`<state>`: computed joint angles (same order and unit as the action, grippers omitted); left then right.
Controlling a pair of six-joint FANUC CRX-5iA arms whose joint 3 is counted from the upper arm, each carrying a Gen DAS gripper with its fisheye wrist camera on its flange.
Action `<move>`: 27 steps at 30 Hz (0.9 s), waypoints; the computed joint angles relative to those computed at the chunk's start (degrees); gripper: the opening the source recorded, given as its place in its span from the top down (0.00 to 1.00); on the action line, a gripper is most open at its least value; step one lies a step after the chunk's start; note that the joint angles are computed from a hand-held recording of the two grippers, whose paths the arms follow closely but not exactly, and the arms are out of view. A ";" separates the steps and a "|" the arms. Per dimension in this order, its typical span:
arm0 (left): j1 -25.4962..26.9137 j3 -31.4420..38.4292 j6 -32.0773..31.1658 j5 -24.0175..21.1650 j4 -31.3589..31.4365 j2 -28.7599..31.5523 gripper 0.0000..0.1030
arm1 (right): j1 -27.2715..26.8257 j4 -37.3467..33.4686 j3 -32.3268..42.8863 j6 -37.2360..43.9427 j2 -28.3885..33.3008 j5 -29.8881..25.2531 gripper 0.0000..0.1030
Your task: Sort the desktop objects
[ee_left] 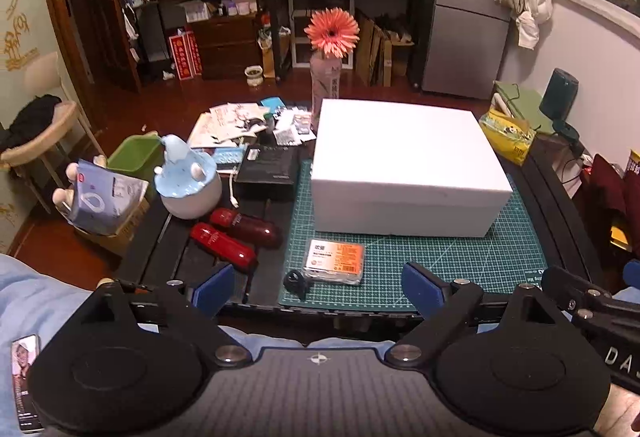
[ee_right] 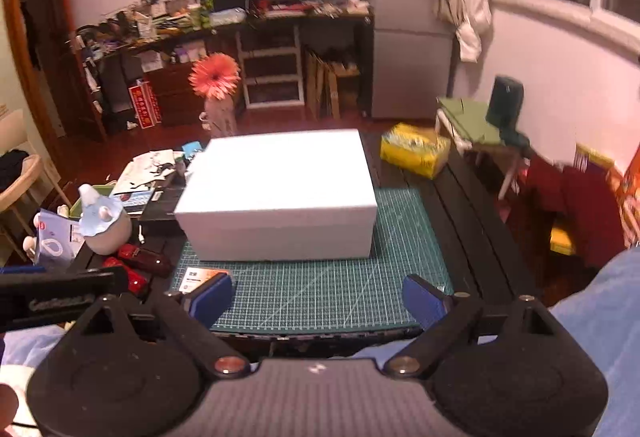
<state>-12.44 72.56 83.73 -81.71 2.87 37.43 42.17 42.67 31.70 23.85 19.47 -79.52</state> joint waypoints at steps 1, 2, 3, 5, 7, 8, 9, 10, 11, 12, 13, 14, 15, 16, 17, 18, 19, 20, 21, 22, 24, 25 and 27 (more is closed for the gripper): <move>-0.03 -0.39 0.04 0.32 -0.25 -0.42 0.10 | 0.37 0.92 0.11 0.41 0.13 -0.22 0.11; 0.05 -0.84 0.13 0.65 -0.19 -0.78 0.09 | 0.67 1.63 0.23 0.74 0.23 -0.35 0.11; 0.12 -1.27 0.21 0.97 -0.15 -1.12 0.09 | 0.85 2.03 0.35 0.89 0.27 -0.37 0.11; 0.08 -1.66 0.39 1.27 -0.47 -1.56 0.09 | 1.05 2.44 0.47 0.88 0.20 -0.12 0.11; -0.05 -2.41 0.43 1.86 -0.91 -2.16 0.09 | 1.13 2.53 0.38 0.55 -0.01 0.31 0.11; -0.19 -2.65 0.17 2.10 -1.20 -2.36 0.09 | 1.16 2.69 0.27 0.24 -0.12 0.48 0.11; -0.23 -3.26 -0.06 2.53 -1.15 -2.72 0.09 | 1.18 2.89 0.20 0.03 -0.15 0.55 0.11; -0.27 -3.84 -0.29 2.93 -1.10 -3.05 0.09 | 1.19 3.08 0.19 -0.10 -0.12 0.53 0.11; -0.25 -4.11 -0.47 3.10 -0.87 -3.19 0.09 | 1.20 3.26 0.20 -0.24 -0.06 0.48 0.11; -0.23 -4.40 -0.65 3.27 -0.64 -3.34 0.09 | 1.22 3.45 0.14 -0.40 -0.02 0.46 0.11; -0.15 -4.62 -0.71 3.41 -0.36 -3.46 0.09 | 1.20 3.44 0.22 -0.47 0.08 0.33 0.11; -0.13 -4.63 -0.72 3.47 -0.28 -3.48 0.09 | 1.13 3.21 0.23 -0.50 0.06 0.40 0.11; -0.11 -4.64 -0.74 3.53 -0.20 -3.50 0.08 | 1.06 2.92 0.12 -0.54 -0.05 0.63 0.11; -0.10 -5.15 -0.90 4.00 -0.02 -3.78 0.08 | 0.98 2.60 0.04 -0.51 -0.16 0.84 0.11; -0.25 -5.69 -0.93 4.47 -0.40 -4.17 0.08 | 0.93 2.41 -0.08 -0.58 -0.28 1.05 0.11; -0.39 -6.23 -0.96 4.94 -0.76 -4.55 0.08 | 0.88 2.37 -0.21 -0.74 -0.38 1.23 0.11; -0.45 -6.94 -1.13 5.58 -0.86 -4.97 0.08 | 0.85 2.44 -0.31 -0.93 -0.45 1.31 0.11; -0.52 -7.18 -1.24 5.77 -0.93 -5.14 0.08 | 0.83 2.55 -0.41 -1.14 -0.50 1.41 0.11; -0.58 -7.38 -1.19 5.93 -1.04 -5.30 0.08 | 0.81 2.65 -0.52 -1.34 -0.55 1.54 0.11; -0.61 -7.70 -1.17 6.25 -1.16 -5.52 0.08 | 0.79 2.76 -0.63 -1.55 -0.61 1.68 0.11; -0.69 -8.35 -1.12 6.91 -1.39 -5.96 0.08 | 0.72 2.61 -0.72 -1.77 -0.75 1.95 0.11; -0.77 -8.58 -1.09 7.14 -1.59 -6.16 0.08 | 0.70 2.55 -0.81 -1.89 -0.83 2.09 0.11; -0.86 -8.99 -1.00 7.62 -1.87 -6.49 0.08 | 0.67 2.41 -0.93 -2.02 -0.97 2.34 0.11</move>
